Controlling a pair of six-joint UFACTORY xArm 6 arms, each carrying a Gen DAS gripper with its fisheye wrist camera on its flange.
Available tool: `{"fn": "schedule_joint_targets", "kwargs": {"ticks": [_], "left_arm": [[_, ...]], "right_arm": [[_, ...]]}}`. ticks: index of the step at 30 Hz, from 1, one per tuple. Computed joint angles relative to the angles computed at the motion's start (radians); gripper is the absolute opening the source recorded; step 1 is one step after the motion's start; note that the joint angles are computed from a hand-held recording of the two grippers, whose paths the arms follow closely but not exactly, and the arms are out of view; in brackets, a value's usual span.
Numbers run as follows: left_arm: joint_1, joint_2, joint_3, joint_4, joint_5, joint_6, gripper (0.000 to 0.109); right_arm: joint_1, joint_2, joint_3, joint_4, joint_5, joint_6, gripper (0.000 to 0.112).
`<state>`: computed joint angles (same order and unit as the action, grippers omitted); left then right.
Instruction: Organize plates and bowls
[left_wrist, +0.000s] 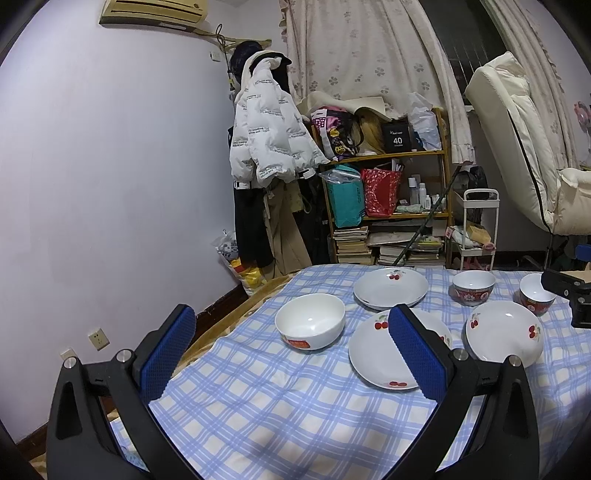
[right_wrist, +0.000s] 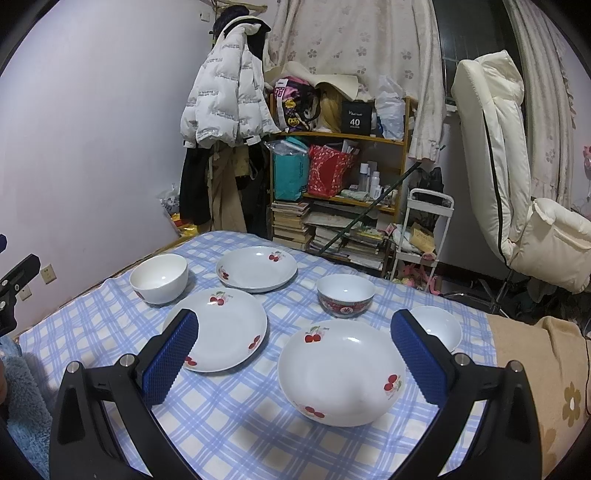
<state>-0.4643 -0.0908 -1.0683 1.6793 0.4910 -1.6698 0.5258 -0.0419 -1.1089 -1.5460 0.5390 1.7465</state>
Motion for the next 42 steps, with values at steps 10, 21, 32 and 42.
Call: {"fn": "schedule_joint_targets", "kwargs": {"ticks": [10,21,32,42], "left_arm": [[-0.003,0.000,-0.002,-0.006,0.004,0.006,0.102],[0.058,0.020,-0.028,-0.139,-0.126,0.114,0.102],[0.071,0.191,-0.221,-0.605,-0.077,0.549,0.102],[0.078,0.398,-0.481,-0.930,0.000,0.800,0.102]], "right_arm": [[-0.008,0.005,0.000,0.006,-0.004,0.000,0.103],[-0.020,0.009,-0.018,0.035,-0.047,-0.051,0.103],[-0.065,0.120,-0.160,0.146,-0.095,-0.180,0.103],[-0.130,0.284,-0.370,0.279,-0.150,-0.328,0.103]]}}
